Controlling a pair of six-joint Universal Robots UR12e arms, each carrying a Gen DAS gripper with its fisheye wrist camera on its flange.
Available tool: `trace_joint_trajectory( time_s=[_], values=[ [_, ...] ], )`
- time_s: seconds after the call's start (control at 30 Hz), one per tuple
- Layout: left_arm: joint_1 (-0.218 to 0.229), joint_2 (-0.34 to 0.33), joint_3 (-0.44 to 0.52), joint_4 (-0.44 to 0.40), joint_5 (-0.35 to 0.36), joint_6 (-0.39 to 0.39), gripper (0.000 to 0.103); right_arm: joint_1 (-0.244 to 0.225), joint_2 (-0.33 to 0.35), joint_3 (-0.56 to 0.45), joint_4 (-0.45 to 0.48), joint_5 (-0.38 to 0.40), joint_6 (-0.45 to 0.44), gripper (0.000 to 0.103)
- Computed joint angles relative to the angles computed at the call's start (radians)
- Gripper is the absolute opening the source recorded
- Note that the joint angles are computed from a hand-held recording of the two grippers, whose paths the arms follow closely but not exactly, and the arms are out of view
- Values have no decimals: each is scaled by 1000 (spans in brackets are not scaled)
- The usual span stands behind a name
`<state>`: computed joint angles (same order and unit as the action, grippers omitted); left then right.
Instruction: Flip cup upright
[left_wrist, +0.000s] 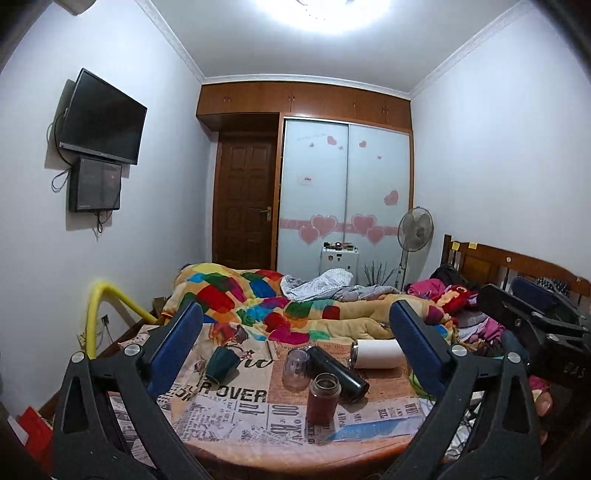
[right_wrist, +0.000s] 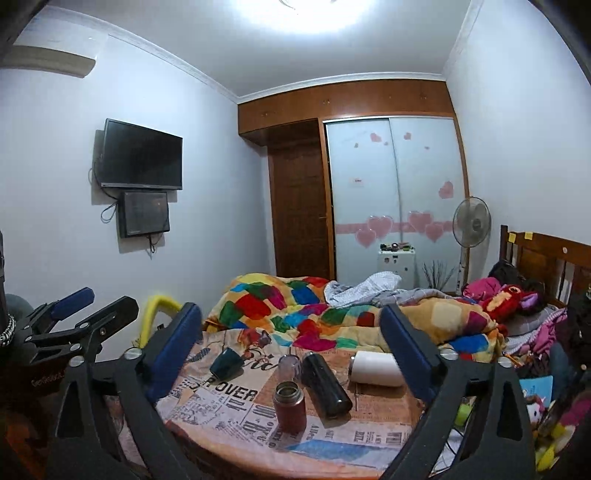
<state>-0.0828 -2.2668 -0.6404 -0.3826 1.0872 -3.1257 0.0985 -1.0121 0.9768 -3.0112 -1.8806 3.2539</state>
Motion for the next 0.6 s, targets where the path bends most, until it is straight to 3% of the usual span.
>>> trace_joint_trajectory(
  time_s=[0.1,0.6],
  values=[
    [-2,20,-38,20,10,8,103,-1,-5,6,11,-5,9,103],
    [-4,26,-49,4,12,13,103,10,-30,51,10,-14,-34,103]
  ],
)
